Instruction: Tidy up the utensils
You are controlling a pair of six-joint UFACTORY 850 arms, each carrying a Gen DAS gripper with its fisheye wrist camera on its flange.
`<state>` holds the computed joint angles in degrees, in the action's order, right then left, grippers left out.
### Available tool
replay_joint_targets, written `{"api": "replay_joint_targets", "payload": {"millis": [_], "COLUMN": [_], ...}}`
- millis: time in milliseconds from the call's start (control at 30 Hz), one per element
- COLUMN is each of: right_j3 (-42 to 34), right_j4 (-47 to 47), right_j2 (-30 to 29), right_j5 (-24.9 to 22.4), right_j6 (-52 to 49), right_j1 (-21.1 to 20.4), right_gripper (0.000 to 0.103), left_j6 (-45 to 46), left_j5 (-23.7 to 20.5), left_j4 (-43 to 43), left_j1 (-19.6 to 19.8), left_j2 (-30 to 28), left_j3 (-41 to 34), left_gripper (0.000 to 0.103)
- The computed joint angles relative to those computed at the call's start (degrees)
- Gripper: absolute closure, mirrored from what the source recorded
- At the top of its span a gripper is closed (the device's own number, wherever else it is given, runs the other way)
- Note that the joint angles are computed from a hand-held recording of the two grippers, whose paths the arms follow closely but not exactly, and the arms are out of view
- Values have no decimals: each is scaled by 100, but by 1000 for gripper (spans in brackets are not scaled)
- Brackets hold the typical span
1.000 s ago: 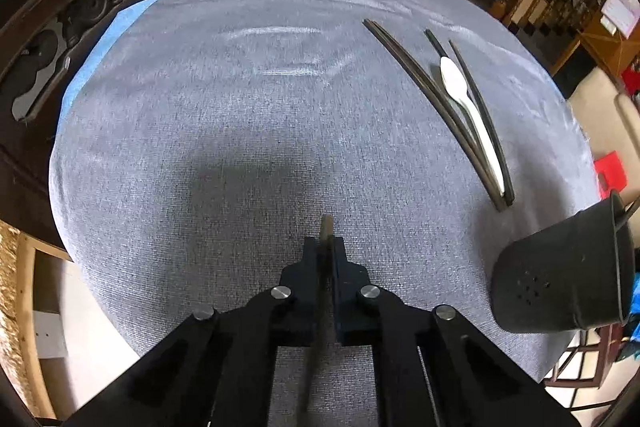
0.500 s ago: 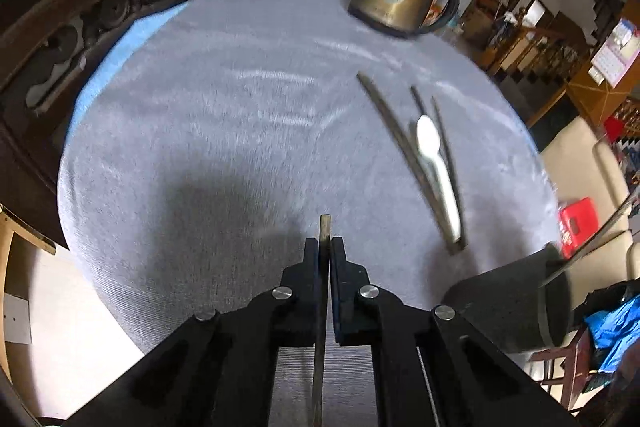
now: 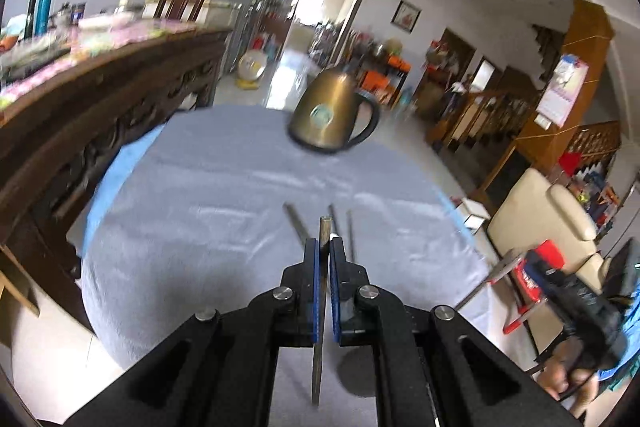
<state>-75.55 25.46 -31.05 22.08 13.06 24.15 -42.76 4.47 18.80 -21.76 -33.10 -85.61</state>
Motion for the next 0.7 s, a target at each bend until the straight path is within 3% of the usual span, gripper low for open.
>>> {"api": "replay_joint_targets", "payload": {"millis": [367, 700], "right_j3": [147, 245], "right_j4": [-56, -238], "right_j2": [61, 100], "right_j5": [152, 207], "right_j6": [179, 430], "right_j1": [-34, -73], "right_gripper": [71, 71], "left_j6": [2242, 2156], "left_j5": [417, 412], "left_j4": [-1863, -1516], "left_j1": [-257, -444], "left_j2": [262, 412], "left_j3": [-137, -174], "left_gripper": [98, 98]}}
